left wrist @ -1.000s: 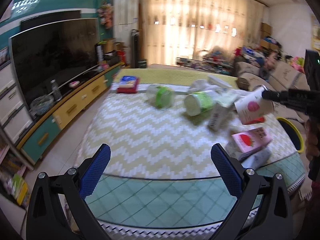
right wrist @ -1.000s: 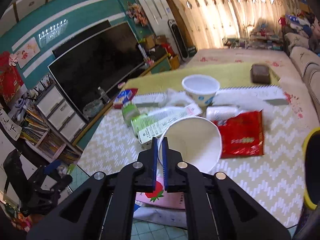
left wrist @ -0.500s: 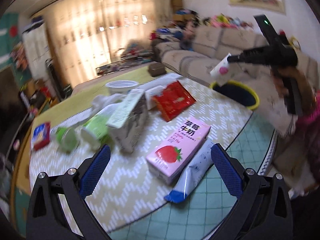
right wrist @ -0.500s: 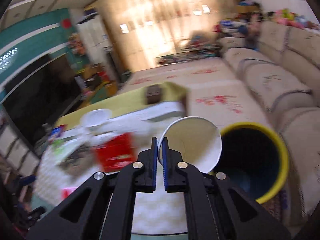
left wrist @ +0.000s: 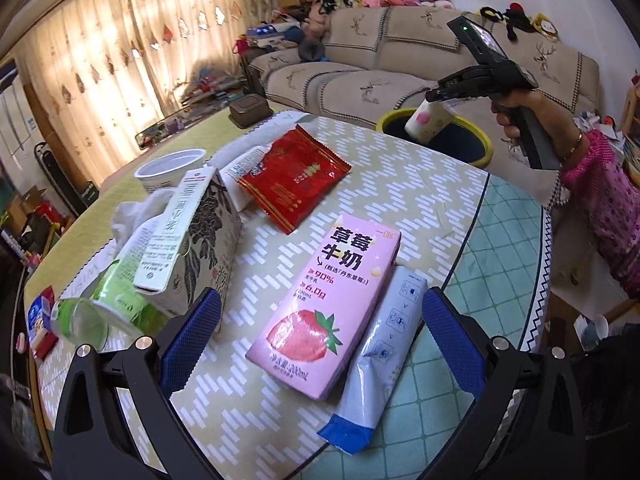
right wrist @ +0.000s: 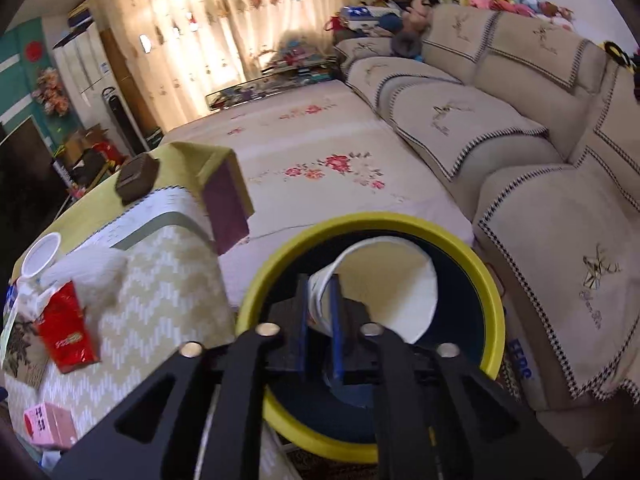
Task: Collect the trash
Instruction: 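Carry the cup with the right gripper over the yellow-rimmed bin and open, then grasp the pink strawberry milk carton with the left gripper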
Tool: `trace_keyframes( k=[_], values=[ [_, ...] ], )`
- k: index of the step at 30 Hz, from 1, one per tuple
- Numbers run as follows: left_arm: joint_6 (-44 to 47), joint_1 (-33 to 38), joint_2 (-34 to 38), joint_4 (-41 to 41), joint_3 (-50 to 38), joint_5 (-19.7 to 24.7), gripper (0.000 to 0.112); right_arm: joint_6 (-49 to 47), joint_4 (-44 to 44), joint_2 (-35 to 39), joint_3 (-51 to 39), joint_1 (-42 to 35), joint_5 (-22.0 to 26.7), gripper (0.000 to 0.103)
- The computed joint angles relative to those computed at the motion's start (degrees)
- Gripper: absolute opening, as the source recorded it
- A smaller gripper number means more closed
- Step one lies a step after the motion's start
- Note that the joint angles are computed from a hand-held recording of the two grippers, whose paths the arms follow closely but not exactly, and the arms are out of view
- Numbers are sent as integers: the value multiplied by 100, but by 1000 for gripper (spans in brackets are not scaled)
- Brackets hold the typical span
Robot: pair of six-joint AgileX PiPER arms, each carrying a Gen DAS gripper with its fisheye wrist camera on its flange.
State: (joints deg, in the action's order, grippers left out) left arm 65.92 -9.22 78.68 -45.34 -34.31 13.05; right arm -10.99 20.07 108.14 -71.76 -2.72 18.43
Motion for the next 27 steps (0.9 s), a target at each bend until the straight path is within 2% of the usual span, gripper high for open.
trace_keyframes(
  k=[5, 10, 16, 19, 22, 24, 27],
  values=[
    [411, 118, 357, -104, -277, 217, 97, -143, 153, -9, 129, 36, -42, 20],
    [717, 265, 662, -105, -492, 416, 88, -291, 339, -15, 187, 102, -5, 25],
    [1245, 585, 1051, -348, -819, 1041, 78, -428, 549, -30, 199, 203, 74, 26],
    [1366, 597, 1201, -352, -916, 1196, 74, -427, 553, -52, 226, 256, 88, 27],
    [1253, 551, 1370, -206, -1036, 1248, 69, -426, 560, -88, 254, 277, 101, 27],
    [1037, 527, 1514, -79, -1151, 1263, 61, -506, 642, -131, 299, 261, 110, 27],
    [775, 490, 1650, 27, -1272, 1281, 58, -658, 794, -194, 382, 232, 115, 27]
  ],
)
